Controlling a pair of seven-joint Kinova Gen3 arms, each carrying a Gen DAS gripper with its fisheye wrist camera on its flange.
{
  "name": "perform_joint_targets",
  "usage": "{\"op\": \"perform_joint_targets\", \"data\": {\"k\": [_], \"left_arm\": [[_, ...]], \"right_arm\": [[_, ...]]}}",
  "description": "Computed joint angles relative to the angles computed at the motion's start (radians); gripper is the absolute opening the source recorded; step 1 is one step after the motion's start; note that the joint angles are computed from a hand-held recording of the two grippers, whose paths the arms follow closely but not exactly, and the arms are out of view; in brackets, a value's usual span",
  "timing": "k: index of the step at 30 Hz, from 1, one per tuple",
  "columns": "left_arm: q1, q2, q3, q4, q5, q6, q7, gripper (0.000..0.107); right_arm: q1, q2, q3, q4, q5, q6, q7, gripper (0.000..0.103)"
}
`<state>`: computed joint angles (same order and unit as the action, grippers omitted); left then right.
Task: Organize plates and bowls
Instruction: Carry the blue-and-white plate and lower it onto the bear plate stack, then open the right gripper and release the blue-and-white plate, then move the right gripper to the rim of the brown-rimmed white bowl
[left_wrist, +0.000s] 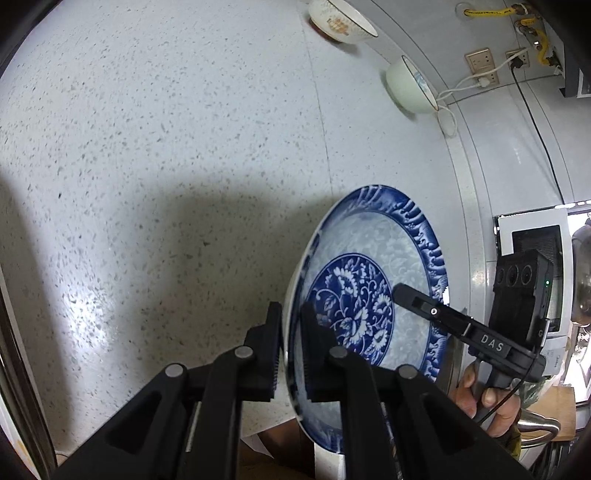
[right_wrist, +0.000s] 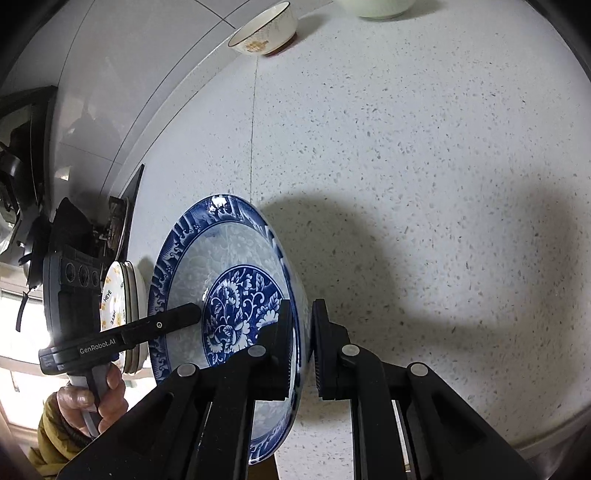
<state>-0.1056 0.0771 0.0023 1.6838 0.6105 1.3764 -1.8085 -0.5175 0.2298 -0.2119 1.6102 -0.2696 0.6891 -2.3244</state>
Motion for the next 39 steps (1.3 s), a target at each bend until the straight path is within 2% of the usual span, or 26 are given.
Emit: {"op": "perform_joint_targets", "data": {"k": [7, 11, 14, 16, 20, 27, 33, 39], "left_arm": [[0.038, -0.016, 0.017, 0.008, -0.048, -0.058, 0.005, 0.010], [0.059, -0.020, 0.026, -0.002, -0.070, -0.073, 0.010, 0.010], [0.083, -0.041, 0.035, -0.020, -0.122, -0.100, 0.028, 0.013], [0.086, -0.049, 0.031, -0.034, -0.136, -0.100, 0.030, 0.026], [0.100, -0.075, 0.031, -0.053, -0.195, -0.124, 0.041, 0.029], [0.140, -0.097, 0.048, -0.128, -0.290, -0.149, 0.046, 0.030], [0.163, -0.015, 0.064, -0.263, -0.317, -0.138, 0.030, 0.030], [0.206, 0.119, 0.089, -0.433, -0.411, -0.163, 0.051, 0.030]], "right_arm": [[0.013, -0.002, -0.013, 0.037, -0.036, -0.055, 0.028, 0.010], [0.004, 0.004, -0.006, 0.014, -0.016, -0.022, 0.028, 0.011], [-0.012, 0.010, 0.006, -0.011, 0.017, 0.010, 0.006, 0.013], [-0.015, 0.009, 0.010, -0.024, 0.033, 0.028, -0.001, 0.013], [-0.012, 0.001, 0.016, -0.036, 0.049, 0.037, -0.011, 0.013], [-0.002, -0.028, 0.034, -0.080, 0.111, 0.051, -0.026, 0.025], [0.011, 0.003, 0.052, -0.181, 0.150, 0.079, -0.042, 0.041], [0.026, 0.096, 0.075, -0.368, 0.190, 0.177, -0.021, 0.048]]}}
